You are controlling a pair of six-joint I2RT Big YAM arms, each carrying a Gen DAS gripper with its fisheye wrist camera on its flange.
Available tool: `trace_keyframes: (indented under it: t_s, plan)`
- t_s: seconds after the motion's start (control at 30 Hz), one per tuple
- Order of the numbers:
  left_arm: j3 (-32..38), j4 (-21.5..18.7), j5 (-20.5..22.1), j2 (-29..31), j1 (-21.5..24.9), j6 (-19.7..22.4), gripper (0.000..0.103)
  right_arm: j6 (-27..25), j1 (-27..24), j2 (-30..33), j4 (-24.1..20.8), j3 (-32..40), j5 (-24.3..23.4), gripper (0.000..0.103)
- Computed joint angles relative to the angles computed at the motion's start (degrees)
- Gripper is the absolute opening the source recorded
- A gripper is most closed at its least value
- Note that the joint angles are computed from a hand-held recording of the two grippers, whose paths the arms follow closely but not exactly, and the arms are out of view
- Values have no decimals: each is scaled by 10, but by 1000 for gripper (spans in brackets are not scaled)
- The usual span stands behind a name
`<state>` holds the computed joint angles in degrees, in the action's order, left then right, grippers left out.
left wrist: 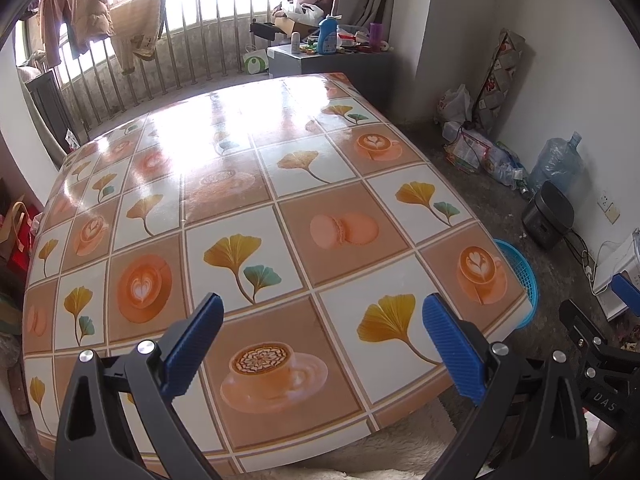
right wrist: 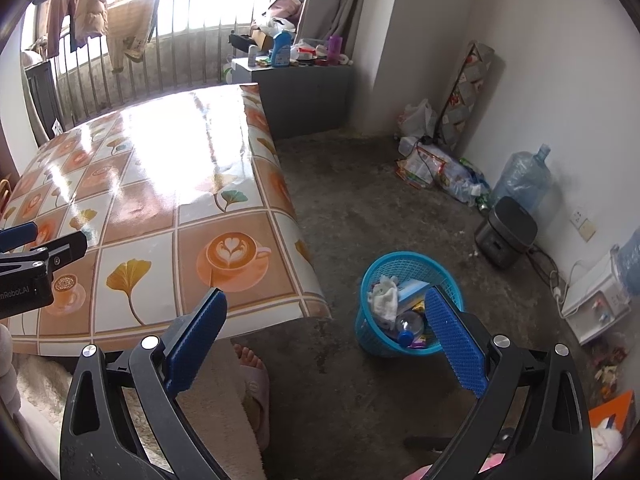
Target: Collect trash
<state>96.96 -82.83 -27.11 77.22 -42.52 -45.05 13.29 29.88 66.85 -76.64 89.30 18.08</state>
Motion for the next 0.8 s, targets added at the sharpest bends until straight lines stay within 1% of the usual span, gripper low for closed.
trace_keyframes:
  t_s: [0.2, 0.47, 0.6, 0.8]
  plan:
    - [2, -4, -4, 3, -2, -1, 98, -2, -1, 2, 0, 2, 3, 95]
    - [-11, -19, -36, -12, 3, 15, 98, 0, -3, 2, 6, 6, 13, 95]
    - [-25, -32, -41, -28, 14, 11, 98, 5, -5, 1, 12, 4, 14, 95]
    - [-40, -41, -42, -44, 22, -12, 98, 6, -11, 2, 14, 3, 14, 95]
